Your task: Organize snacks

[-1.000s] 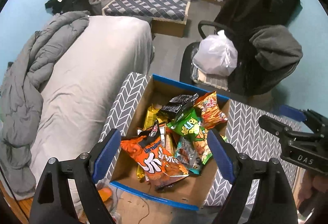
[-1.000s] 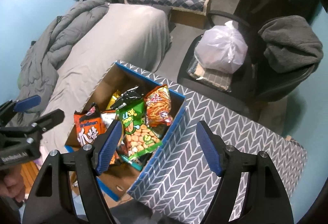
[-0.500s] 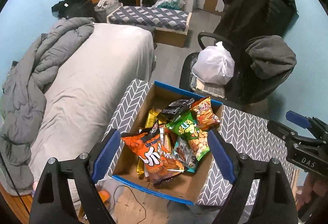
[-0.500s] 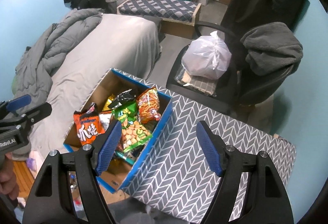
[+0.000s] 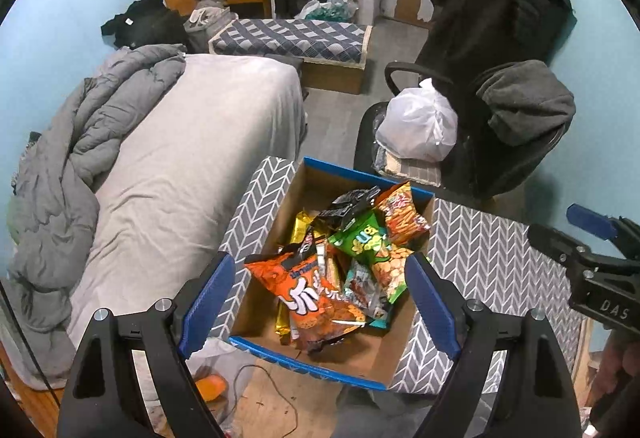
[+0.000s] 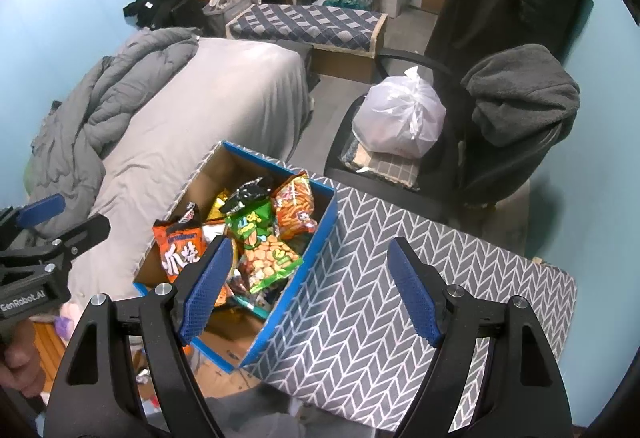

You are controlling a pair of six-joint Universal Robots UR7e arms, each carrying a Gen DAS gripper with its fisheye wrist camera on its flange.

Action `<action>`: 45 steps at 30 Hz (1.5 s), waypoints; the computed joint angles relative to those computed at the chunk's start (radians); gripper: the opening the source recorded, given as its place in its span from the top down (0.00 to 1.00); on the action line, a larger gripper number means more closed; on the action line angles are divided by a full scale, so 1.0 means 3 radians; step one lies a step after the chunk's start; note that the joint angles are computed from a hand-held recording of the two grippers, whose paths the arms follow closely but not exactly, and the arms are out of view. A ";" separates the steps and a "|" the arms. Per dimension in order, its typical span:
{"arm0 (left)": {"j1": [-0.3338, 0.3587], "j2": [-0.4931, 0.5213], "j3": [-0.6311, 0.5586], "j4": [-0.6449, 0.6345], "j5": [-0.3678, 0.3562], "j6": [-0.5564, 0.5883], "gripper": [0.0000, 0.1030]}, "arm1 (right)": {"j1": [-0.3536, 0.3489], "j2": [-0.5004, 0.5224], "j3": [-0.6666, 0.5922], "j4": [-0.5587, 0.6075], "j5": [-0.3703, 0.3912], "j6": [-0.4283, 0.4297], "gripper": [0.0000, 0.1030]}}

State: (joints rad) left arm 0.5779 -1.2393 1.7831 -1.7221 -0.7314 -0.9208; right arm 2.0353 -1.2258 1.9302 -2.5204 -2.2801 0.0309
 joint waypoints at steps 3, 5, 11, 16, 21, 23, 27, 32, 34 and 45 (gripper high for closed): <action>-0.0005 -0.0005 0.0003 0.0005 -0.0012 0.0004 0.15 | 0.0004 -0.0007 0.0007 -0.0001 -0.0002 0.0006 0.23; -0.0006 -0.0001 0.0002 0.0009 -0.0001 -0.0003 0.15 | 0.0002 -0.0008 0.0005 0.0007 0.0006 0.0022 0.23; -0.0026 0.0019 -0.0039 0.0098 -0.0022 -0.0060 0.15 | 0.0010 -0.0027 0.0024 0.0029 0.0007 0.0060 0.23; -0.0038 0.0018 -0.0051 0.0151 -0.0026 -0.0088 0.15 | 0.0006 -0.0031 0.0032 0.0012 0.0011 0.0044 0.23; -0.0056 0.0016 -0.0051 0.0208 -0.0034 -0.0125 0.15 | 0.0019 -0.0041 0.0047 0.0020 0.0012 0.0062 0.23; -0.0054 0.0016 -0.0051 0.0202 -0.0041 -0.0125 0.15 | 0.0029 -0.0041 0.0054 0.0016 0.0016 0.0074 0.23; -0.0059 -0.0002 -0.0038 0.0198 -0.0056 -0.0155 0.15 | 0.0029 -0.0040 0.0052 0.0016 0.0015 0.0077 0.23; -0.0064 -0.0009 -0.0038 0.0208 -0.0061 -0.0154 0.15 | 0.0042 -0.0039 0.0054 0.0036 0.0003 0.0111 0.23; -0.0066 -0.0005 -0.0041 0.0214 -0.0062 -0.0167 0.15 | 0.0045 -0.0036 0.0052 0.0040 0.0003 0.0118 0.23; -0.0067 -0.0013 -0.0026 0.0207 -0.0092 -0.0165 0.15 | 0.0050 -0.0038 0.0058 0.0049 0.0009 0.0140 0.23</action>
